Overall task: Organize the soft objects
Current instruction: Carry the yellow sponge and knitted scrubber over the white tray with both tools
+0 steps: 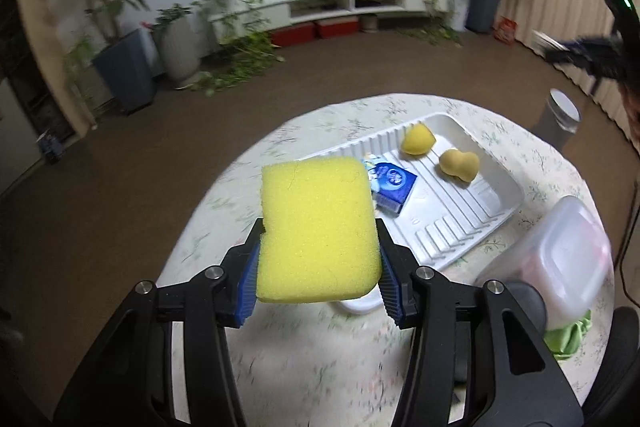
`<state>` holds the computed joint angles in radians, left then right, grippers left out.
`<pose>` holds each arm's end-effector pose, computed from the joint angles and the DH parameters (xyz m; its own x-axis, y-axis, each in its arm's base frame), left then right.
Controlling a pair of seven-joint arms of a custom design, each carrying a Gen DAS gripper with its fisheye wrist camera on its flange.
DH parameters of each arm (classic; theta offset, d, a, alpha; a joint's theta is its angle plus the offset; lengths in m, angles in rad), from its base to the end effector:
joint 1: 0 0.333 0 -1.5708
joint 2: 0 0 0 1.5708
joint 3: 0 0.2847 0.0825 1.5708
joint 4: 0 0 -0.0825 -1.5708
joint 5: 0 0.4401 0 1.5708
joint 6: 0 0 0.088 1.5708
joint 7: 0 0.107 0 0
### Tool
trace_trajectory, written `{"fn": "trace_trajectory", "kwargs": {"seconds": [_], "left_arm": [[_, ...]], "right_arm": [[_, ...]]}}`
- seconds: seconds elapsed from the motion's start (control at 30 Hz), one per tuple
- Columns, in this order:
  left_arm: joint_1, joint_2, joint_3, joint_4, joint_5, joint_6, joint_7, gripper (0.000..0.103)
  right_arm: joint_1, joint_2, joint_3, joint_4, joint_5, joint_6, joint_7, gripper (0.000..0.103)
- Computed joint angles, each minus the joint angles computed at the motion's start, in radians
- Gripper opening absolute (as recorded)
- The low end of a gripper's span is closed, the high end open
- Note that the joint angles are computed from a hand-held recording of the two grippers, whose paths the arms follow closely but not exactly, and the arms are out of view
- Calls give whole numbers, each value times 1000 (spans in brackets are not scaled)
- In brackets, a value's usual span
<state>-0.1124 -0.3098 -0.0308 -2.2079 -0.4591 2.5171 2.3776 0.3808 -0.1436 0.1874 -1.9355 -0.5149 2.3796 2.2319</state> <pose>0.5631 -0.0783 0.5289 -0.5895 -0.8038 -0.0794 -0.5841 0.4921 -0.6455 0.5241 0.3347 0.5701 0.1360 -0.9834 0.1201 -0.7243 -0.1814 -0.6652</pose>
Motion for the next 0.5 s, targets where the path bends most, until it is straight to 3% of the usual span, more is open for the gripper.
{"fn": "trace_trajectory", "kwargs": {"seconds": [0.27, 0.5], "left_arm": [[-8, 166, -46, 113, 1, -59, 68, 47], [6, 222, -71, 132, -40, -113, 157, 47]], "right_arm": [[46, 271, -34, 220, 166, 33, -280, 24], [83, 424, -36, 333, 329, 19, -528, 24]]}}
